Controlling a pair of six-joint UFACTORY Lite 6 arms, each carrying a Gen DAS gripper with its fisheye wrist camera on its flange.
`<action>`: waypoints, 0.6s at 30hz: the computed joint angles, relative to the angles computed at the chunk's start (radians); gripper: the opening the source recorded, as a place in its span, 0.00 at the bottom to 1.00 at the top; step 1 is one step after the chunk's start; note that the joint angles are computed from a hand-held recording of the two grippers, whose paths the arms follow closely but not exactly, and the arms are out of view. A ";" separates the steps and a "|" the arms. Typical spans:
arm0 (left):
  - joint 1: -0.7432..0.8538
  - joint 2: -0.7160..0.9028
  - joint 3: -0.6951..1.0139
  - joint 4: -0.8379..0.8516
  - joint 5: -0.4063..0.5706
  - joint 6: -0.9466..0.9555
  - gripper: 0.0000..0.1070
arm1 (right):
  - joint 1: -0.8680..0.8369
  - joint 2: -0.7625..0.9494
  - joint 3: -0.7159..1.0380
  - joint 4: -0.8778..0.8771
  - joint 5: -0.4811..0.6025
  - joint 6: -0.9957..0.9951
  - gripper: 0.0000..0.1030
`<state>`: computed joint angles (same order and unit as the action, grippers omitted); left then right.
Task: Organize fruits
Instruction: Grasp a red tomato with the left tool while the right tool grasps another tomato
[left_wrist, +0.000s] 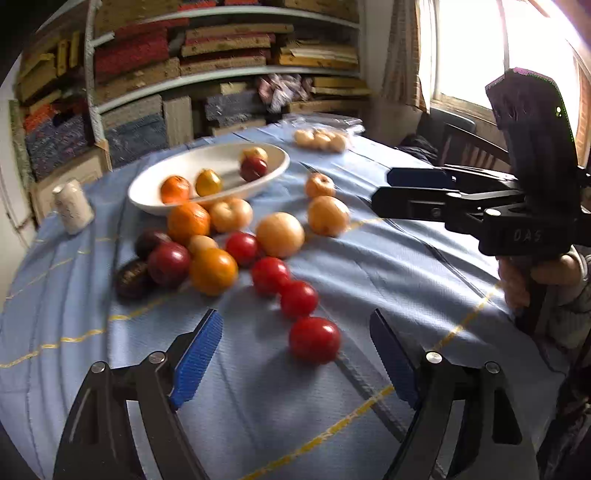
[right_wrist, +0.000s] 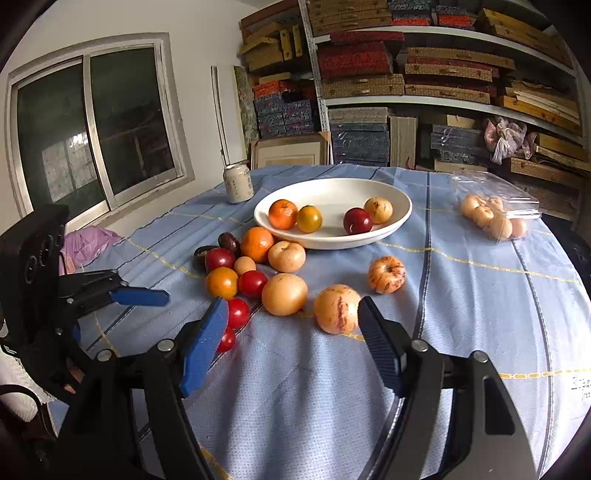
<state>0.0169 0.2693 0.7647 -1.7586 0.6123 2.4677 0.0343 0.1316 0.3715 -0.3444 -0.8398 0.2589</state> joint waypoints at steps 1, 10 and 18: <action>0.003 0.012 0.012 0.033 0.014 -0.036 0.77 | 0.003 -0.005 -0.004 0.006 0.002 -0.004 0.69; -0.030 0.073 0.058 0.136 0.006 -0.140 0.76 | -0.010 0.027 0.035 -0.052 0.036 0.059 0.84; -0.039 0.088 0.066 0.192 -0.015 -0.177 0.76 | 0.054 0.134 0.174 -0.235 0.134 0.207 0.34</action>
